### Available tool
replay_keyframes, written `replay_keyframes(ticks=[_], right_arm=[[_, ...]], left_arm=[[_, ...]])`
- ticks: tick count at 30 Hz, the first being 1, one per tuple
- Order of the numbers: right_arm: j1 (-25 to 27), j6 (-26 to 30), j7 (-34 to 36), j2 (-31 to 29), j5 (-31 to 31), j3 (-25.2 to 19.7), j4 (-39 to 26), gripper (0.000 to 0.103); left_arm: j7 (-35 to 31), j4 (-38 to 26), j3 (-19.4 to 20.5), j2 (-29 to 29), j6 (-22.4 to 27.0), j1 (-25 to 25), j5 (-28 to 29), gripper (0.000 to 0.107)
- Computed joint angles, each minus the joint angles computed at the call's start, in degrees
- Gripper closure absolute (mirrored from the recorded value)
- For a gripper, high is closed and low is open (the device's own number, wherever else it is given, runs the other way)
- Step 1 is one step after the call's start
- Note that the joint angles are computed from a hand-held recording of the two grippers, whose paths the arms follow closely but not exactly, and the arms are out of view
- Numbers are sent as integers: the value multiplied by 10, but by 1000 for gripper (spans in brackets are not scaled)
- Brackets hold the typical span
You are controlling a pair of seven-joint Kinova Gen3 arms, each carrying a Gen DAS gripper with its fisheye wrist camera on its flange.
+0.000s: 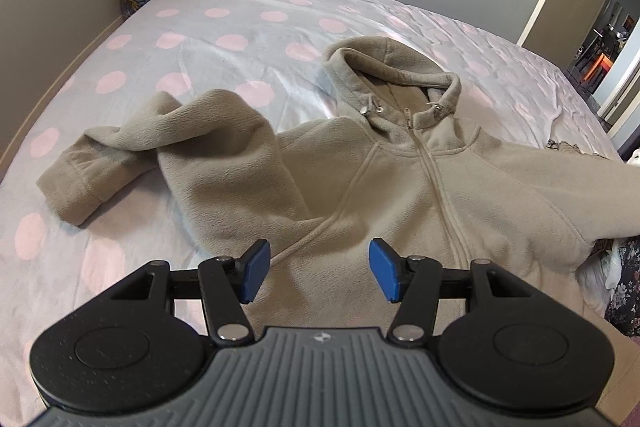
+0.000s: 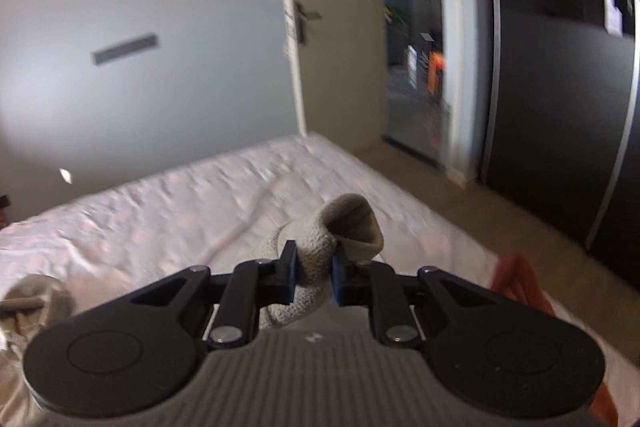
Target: Fold clothes
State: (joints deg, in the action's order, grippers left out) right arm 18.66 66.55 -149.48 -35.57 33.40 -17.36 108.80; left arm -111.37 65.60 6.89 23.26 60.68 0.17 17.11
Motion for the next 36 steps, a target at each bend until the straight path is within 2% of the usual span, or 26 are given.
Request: replay_keyframes(ticks=[4, 9, 11, 15, 19, 24, 29, 32, 36], right_arm=[[13, -34, -50, 5, -13, 31, 79, 85], [7, -46, -75, 11, -15, 39, 107, 80], [11, -31, -90, 10, -4, 7, 102, 69], [15, 4, -111, 2, 33, -54, 82, 60], [40, 67, -150, 8, 90, -147, 60, 51], [44, 132, -194, 39, 117, -224, 35, 51], [42, 153, -290, 87, 111, -308, 15, 51], [29, 135, -359, 118, 102, -332, 4, 51], [15, 115, -445, 175, 91, -364, -14, 51]], left_arm=[[6, 2, -14, -9, 1, -6, -18, 55], [22, 1, -26, -11, -4, -18, -38, 55], [23, -2, -27, -8, -8, -23, -41, 55], [11, -16, -29, 6, -19, -27, -58, 54], [10, -39, -37, 27, -25, -25, -87, 54], [37, -69, -42, 67, -47, -52, -75, 50], [89, -109, -47, 120, -90, -74, -65, 49], [136, -146, -46, 162, -103, -94, -51, 49], [193, -204, -37, 228, -94, -117, -35, 49]])
